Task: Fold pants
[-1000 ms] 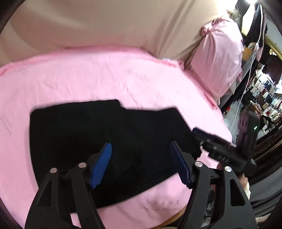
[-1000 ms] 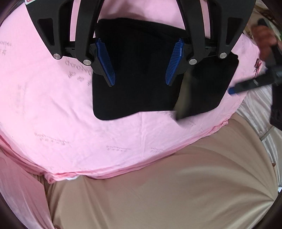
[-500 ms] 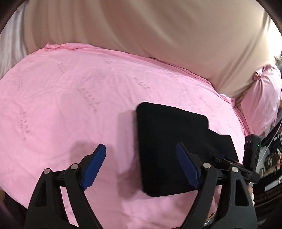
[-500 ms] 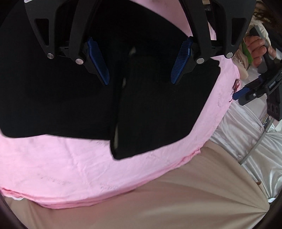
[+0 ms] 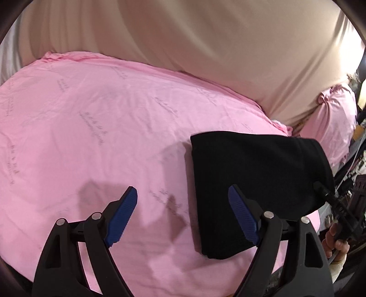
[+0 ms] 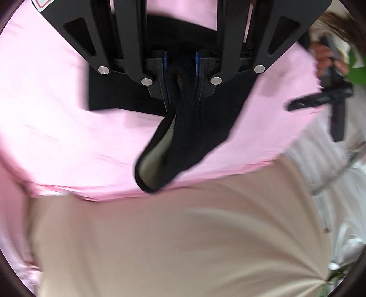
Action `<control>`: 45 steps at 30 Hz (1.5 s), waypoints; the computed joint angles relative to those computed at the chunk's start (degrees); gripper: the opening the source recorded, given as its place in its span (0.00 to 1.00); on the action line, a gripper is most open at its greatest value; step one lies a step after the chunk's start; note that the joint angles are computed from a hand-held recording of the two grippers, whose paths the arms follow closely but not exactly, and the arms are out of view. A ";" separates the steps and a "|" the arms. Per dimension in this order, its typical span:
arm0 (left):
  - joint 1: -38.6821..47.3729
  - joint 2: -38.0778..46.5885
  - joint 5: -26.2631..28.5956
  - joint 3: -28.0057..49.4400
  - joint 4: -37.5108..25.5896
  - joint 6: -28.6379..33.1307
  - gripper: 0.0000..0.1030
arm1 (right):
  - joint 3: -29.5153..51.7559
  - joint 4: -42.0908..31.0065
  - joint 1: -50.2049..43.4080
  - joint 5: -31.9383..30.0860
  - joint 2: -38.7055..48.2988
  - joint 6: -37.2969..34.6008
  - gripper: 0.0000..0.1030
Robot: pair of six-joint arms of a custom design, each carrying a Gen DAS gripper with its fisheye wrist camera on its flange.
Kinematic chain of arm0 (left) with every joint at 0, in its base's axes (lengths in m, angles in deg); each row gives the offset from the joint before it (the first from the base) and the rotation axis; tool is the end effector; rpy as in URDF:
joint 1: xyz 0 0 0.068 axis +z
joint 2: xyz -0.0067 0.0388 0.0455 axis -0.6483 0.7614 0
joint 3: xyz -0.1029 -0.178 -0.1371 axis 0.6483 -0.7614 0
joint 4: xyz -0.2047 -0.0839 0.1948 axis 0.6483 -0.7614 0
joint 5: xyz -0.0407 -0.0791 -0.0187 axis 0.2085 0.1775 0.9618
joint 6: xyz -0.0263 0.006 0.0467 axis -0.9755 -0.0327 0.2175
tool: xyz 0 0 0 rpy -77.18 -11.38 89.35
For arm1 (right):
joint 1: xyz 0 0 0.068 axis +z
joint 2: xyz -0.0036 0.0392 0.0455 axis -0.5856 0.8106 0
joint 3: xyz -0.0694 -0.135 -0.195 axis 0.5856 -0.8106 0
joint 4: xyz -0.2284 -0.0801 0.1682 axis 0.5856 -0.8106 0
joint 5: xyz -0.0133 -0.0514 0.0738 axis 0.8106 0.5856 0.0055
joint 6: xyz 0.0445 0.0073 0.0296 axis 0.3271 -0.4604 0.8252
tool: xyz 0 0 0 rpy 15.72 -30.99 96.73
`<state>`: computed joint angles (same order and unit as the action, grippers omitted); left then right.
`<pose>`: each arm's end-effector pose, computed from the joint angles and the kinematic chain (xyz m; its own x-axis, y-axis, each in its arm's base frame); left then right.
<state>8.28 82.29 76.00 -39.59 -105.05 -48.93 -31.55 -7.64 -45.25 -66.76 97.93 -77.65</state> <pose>0.1363 0.1215 0.2722 -0.6870 -0.3847 -0.6164 -0.1790 0.9118 -0.3696 0.1947 -0.0129 0.2707 -0.6539 -0.0767 -0.7527 -0.3737 0.8978 0.2332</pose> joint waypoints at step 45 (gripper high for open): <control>-6.05 15.59 -0.49 6.26 10.71 -8.72 0.58 | 5.74 10.20 16.79 6.55 15.35 10.45 0.55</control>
